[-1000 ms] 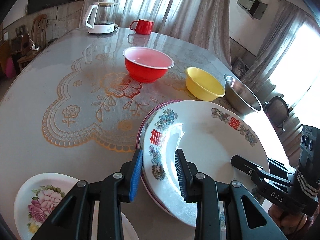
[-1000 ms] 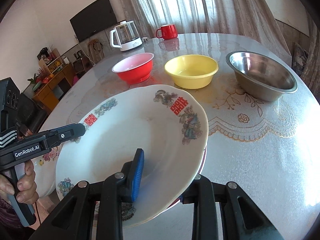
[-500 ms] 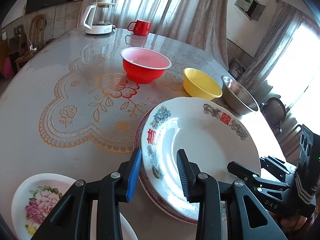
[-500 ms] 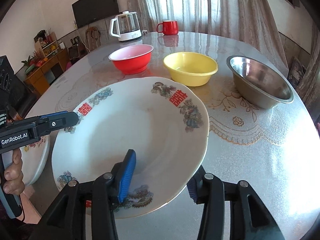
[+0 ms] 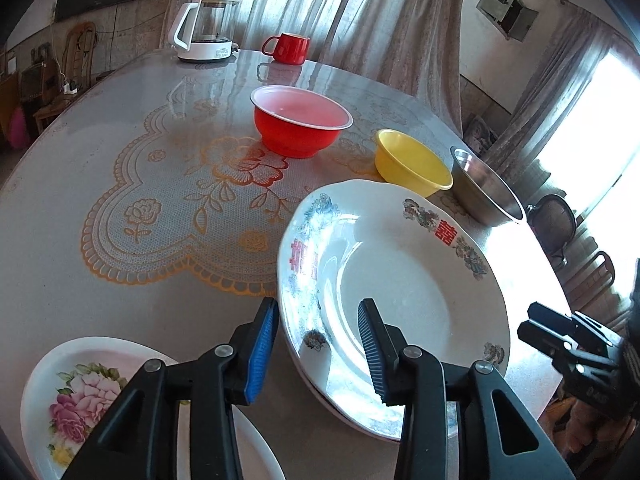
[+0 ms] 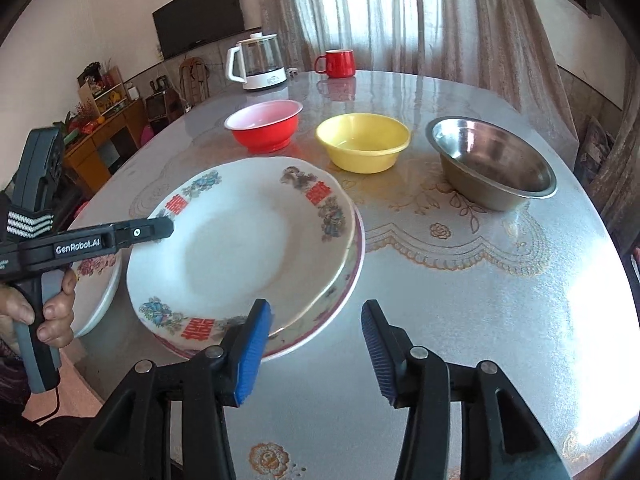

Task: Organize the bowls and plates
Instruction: 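Lower the plate onto the purple-floral plate and open both tools, then withdraw both tools and move toward the small pink-rose plate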

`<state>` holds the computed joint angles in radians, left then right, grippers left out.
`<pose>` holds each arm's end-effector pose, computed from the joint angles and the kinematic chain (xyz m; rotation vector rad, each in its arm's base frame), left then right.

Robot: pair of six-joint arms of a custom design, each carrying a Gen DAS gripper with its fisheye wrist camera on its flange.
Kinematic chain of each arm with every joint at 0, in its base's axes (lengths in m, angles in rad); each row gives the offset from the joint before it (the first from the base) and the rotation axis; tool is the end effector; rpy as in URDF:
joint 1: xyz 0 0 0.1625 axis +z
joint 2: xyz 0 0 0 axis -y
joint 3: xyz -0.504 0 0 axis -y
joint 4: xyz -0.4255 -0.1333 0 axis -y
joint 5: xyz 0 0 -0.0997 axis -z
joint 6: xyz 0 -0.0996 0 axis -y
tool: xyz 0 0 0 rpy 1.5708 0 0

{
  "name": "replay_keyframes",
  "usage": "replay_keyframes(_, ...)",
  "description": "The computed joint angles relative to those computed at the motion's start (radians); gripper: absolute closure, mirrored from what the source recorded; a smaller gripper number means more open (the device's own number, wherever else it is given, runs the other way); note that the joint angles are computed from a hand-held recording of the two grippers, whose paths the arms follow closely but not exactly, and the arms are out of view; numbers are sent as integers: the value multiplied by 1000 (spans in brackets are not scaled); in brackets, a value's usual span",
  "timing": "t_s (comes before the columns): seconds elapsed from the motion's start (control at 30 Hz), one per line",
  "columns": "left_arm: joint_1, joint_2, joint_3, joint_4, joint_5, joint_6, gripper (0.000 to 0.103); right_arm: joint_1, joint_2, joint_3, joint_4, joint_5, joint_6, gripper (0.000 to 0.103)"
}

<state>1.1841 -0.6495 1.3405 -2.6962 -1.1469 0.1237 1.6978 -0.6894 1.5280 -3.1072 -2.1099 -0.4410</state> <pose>-0.1621 -0.8603 0.1557 0.5582 2.6483 -0.6677 0.1834 -0.7878 0.1652 0.4420 -2.3774 0.7606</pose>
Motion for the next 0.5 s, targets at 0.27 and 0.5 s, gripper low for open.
replay_keyframes(0.27, -10, 5, 4, -23, 26, 40, 59, -16, 73, -133, -20, -20, 101, 55)
replay_keyframes(0.5, -11, 3, 8, -26, 22, 53, 57, -29, 125, -216, 43, 5, 115, 72)
